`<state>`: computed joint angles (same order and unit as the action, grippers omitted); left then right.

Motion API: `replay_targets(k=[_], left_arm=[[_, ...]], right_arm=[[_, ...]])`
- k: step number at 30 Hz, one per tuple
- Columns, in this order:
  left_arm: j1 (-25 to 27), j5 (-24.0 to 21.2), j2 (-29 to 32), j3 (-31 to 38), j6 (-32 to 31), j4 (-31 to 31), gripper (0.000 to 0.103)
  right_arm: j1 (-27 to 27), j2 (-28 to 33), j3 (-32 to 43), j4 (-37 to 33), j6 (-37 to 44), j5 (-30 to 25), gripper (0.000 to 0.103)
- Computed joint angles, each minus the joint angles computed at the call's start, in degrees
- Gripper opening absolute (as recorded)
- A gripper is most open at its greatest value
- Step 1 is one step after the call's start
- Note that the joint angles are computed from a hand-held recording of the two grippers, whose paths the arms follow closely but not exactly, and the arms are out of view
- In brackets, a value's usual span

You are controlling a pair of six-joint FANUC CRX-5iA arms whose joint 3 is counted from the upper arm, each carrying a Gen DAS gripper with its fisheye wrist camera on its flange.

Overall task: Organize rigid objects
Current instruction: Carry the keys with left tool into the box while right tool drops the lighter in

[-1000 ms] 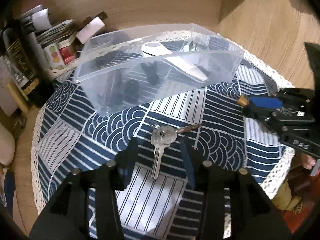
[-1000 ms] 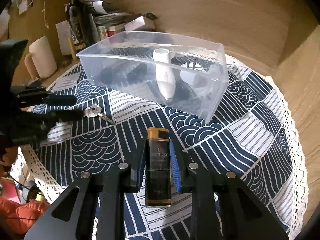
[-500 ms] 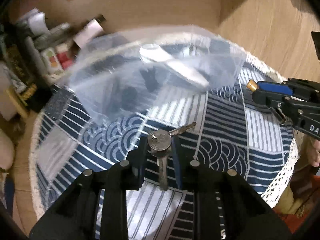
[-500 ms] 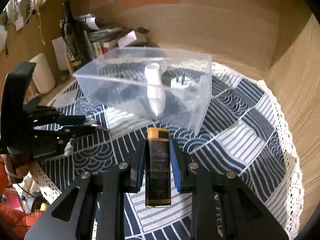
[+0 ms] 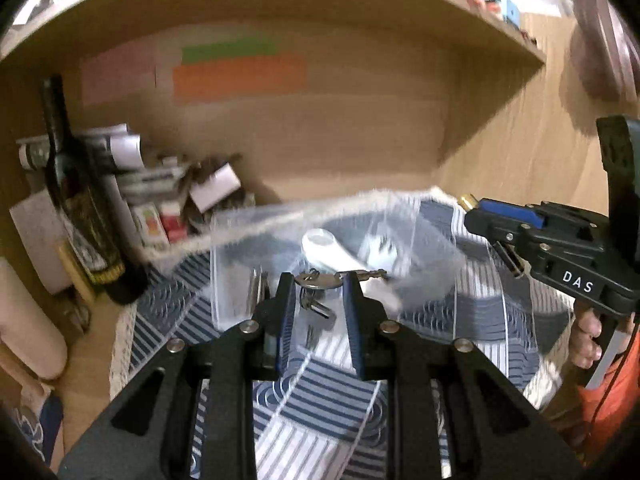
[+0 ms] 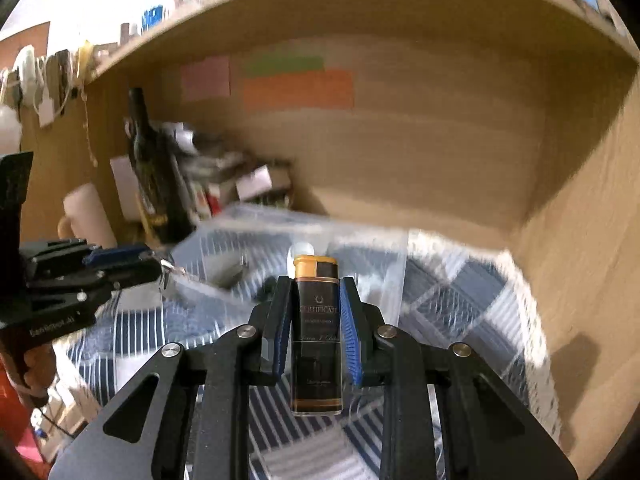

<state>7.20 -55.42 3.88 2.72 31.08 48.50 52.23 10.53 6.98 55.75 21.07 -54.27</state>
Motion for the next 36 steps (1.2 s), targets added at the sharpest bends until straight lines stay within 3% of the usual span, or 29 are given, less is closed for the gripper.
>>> replay_targets(k=[8,20,29,33,36], left_arm=[[-2.02,2.68,4.28,6.12,4.64,-0.63,0.024],[-4.04,0.70,12.75,14.37,14.59,-11.23,0.024],[-4.08,-3.13,16.01,17.09,17.12,-14.02,0.024],[-3.90,-1.71,14.86,15.38,16.71,-13.61,0.024],[-3.36,-0.97,13.72,13.82,15.43,-11.82,0.024]], right_arm=[[-3.07,5.37,7.52,-0.45,4.55,1.22,0.021],[-6.60,15.21,18.94,-14.36,19.29,-3.67,0.021],[-6.82,17.60,21.79,-18.56,23.65,-6.34,0.022],[-6.51,16.94,20.75,-18.01,22.38,-6.18,0.035],[-6.04,15.38,18.70,-16.39,20.07,-5.07,0.036]])
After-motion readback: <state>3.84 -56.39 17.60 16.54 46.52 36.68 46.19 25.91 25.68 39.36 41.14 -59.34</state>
